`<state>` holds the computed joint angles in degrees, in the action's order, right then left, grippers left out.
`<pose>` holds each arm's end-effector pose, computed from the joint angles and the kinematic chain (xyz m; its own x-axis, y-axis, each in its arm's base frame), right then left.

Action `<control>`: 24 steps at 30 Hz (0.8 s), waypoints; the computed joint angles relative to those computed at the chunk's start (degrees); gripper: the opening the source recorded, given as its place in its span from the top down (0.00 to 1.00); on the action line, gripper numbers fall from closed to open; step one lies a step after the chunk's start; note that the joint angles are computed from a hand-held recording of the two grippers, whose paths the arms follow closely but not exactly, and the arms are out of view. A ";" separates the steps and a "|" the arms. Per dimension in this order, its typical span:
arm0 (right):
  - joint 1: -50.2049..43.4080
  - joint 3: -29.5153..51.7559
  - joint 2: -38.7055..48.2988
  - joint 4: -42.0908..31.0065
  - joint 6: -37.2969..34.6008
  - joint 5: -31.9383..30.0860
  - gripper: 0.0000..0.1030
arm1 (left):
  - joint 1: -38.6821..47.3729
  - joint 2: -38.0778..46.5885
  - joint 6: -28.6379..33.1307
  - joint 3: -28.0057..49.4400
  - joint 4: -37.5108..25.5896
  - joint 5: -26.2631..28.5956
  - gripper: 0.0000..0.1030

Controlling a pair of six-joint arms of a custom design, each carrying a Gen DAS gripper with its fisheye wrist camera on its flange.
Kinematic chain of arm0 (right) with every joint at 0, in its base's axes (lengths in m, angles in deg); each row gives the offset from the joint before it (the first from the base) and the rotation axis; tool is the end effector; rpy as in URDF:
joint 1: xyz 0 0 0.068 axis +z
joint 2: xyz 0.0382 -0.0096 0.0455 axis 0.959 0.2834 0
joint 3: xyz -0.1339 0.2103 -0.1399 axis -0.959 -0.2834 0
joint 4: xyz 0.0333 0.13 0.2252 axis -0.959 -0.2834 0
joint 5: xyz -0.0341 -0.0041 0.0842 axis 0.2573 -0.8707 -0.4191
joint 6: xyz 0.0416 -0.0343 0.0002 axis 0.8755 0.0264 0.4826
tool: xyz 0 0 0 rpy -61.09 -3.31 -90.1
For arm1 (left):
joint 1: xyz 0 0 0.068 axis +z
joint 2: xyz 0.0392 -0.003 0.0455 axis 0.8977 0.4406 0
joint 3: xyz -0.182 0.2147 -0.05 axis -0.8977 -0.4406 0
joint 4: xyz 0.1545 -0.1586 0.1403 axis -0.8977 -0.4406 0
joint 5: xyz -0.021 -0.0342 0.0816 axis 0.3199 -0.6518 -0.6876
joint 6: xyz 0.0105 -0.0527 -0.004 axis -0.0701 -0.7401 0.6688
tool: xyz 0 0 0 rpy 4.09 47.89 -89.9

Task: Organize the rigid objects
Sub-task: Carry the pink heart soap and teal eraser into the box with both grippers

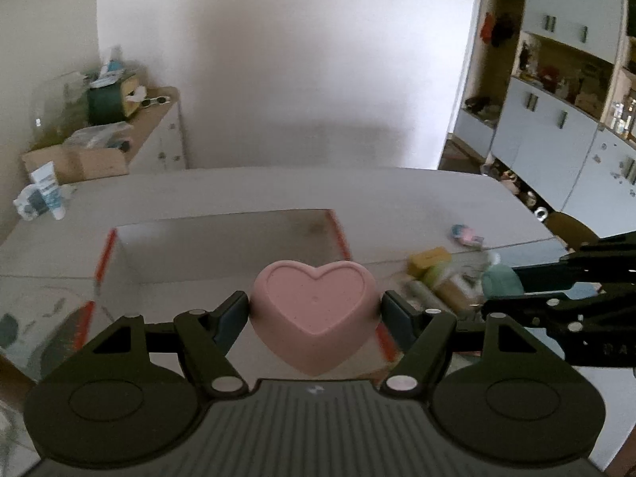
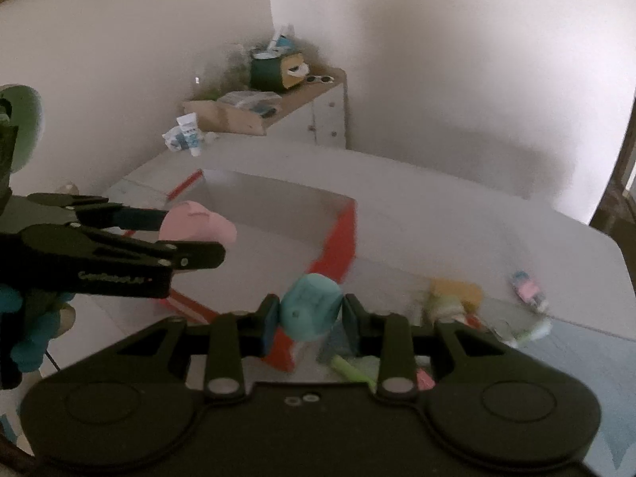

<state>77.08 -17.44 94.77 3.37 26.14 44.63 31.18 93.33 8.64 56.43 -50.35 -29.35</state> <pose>0.2303 0.0225 0.3105 -0.6600 -0.1467 -0.7368 -0.2993 0.9509 0.0787 0.2727 -0.1701 0.3035 -0.6212 0.1935 -0.7594 0.3623 0.9302 -0.0594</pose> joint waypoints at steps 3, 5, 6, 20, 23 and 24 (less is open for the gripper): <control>5.80 1.16 2.96 2.57 3.32 4.44 0.68 | 4.64 0.43 2.39 0.26 -0.34 2.66 0.29; 8.74 2.25 5.65 4.16 5.25 6.40 0.68 | 7.53 1.41 3.97 0.78 -0.48 4.61 0.29; 9.74 2.74 7.17 5.03 6.02 6.84 0.68 | 9.06 2.30 4.74 1.37 -0.67 5.62 0.29; 16.71 14.96 31.69 8.81 8.19 11.99 0.68 | 18.16 24.61 11.03 19.37 -5.72 8.83 0.28; 17.39 18.19 36.52 7.20 7.83 12.79 0.68 | 18.19 29.91 12.19 24.53 -8.51 8.01 0.28; 17.65 19.29 37.93 6.41 7.42 13.14 0.68 | 18.02 31.53 12.69 26.30 -9.59 7.51 0.28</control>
<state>94.73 1.85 132.71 9.78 33.56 57.76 49.21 124.86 21.32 82.73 -59.94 -21.84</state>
